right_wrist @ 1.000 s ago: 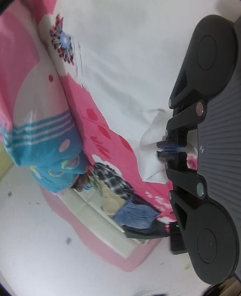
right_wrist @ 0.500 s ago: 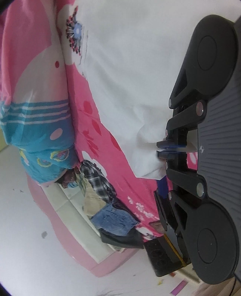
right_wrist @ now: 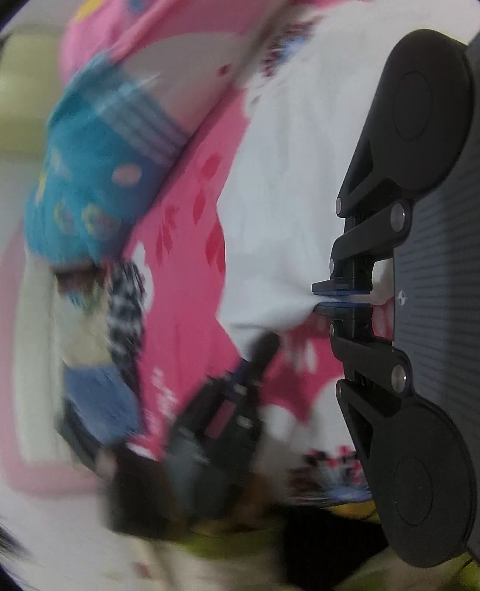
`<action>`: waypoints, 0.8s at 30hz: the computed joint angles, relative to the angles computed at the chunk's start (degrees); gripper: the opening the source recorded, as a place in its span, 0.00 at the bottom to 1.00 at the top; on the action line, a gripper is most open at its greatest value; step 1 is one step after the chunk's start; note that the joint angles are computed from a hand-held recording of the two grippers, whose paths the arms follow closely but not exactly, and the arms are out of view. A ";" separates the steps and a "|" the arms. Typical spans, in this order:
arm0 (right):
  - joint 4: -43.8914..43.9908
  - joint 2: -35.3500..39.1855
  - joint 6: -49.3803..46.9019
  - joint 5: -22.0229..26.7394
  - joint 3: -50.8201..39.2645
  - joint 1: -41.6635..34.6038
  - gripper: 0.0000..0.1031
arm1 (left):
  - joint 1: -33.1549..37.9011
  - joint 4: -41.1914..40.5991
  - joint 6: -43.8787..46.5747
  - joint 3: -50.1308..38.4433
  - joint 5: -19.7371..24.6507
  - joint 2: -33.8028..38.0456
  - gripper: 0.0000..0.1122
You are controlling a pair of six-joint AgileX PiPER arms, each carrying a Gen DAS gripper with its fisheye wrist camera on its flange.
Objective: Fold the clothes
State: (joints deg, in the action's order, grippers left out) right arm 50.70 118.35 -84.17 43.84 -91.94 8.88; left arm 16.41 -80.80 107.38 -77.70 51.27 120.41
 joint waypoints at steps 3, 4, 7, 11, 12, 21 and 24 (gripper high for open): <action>-1.00 -0.72 -4.53 -4.93 3.85 2.91 0.03 | 0.38 4.89 -6.08 -3.07 -2.23 1.20 0.00; -0.64 -0.84 -5.44 -6.83 5.14 3.72 0.05 | 0.59 6.20 -8.76 -3.94 -2.45 1.65 0.01; 2.09 -2.18 -6.09 -9.92 8.58 4.27 0.15 | 1.52 8.15 -16.29 -5.28 -2.40 2.46 0.04; 13.95 -7.08 -11.96 -10.59 16.50 1.11 0.35 | 3.81 4.99 -19.85 -1.75 -2.52 0.54 0.07; 17.68 -8.98 -12.97 -9.95 19.41 -0.93 0.35 | 4.51 3.69 -20.27 -0.53 -2.44 -0.10 0.08; 35.41 -23.03 -0.82 -0.80 44.71 -27.11 0.39 | 5.09 -2.81 -32.40 3.02 9.68 0.70 0.65; 37.72 -23.86 2.58 2.97 48.31 -36.37 0.40 | 1.65 -4.42 -37.01 2.76 7.34 1.58 0.65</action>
State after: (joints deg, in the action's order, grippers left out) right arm 88.42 94.49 -81.60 46.80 -43.63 -27.49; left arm 18.06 -85.22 70.36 -74.94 58.61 121.99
